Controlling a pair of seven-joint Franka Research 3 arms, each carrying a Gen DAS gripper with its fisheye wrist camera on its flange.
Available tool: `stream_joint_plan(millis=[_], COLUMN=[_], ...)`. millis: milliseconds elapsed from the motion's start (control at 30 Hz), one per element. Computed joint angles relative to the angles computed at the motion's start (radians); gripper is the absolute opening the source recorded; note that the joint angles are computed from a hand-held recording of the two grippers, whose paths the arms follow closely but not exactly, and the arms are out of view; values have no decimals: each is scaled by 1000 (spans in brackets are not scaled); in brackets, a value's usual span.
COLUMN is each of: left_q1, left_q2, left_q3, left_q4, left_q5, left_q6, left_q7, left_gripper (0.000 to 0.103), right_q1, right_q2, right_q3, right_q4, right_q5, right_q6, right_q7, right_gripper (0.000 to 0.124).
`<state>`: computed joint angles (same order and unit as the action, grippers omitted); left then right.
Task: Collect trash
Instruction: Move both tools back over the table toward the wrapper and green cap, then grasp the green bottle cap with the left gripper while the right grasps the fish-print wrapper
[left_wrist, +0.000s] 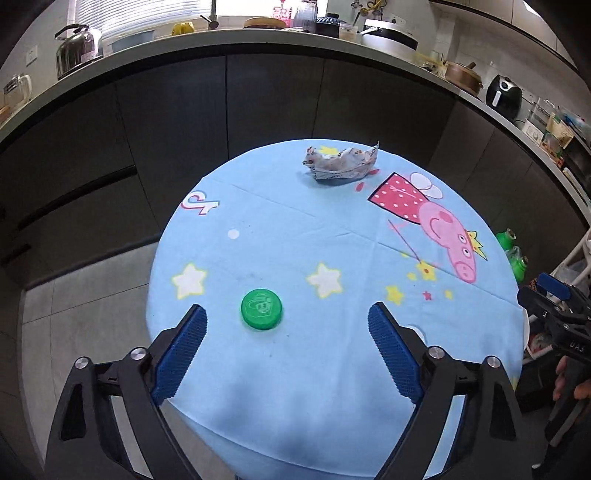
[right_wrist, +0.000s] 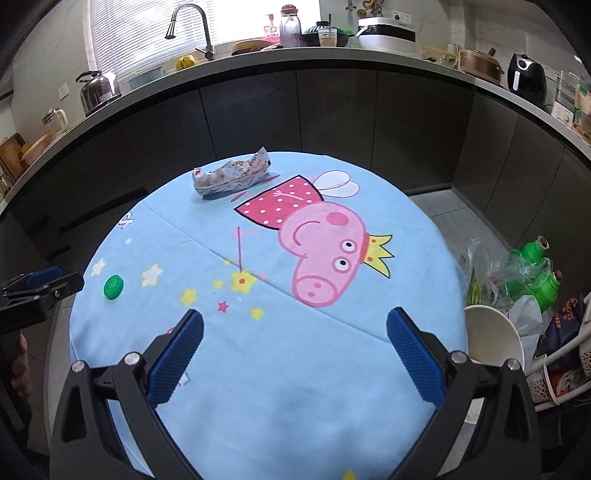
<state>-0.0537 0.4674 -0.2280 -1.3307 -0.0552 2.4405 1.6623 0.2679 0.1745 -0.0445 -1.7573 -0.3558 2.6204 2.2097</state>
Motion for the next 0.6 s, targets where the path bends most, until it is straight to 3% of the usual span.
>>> stream_joint_plan(millis=[67,200,467,600], left_q1=[7,-15,-29,-24], left_q2=[25,102,178,200], left_q3=[-6,10,16,13], left_q4=[23,115,198,230], left_q5=[-13,28,62,54], left_q6=[-4,-63,-119,-145], left_q7=[12,8,4,5], left_gripper=[76,58,42,35], right_q1=[-1,3,2,-4], right_q2=[29,70,186,288], right_q3=[6,2,-8,-8], right_q4=[36,83,228,374], right_q5=[22,55,158,218], right_q6=[-13,-30,-77,-105], right_q7=[-26,-68,-160,-221], right_gripper=[100,100,100,100])
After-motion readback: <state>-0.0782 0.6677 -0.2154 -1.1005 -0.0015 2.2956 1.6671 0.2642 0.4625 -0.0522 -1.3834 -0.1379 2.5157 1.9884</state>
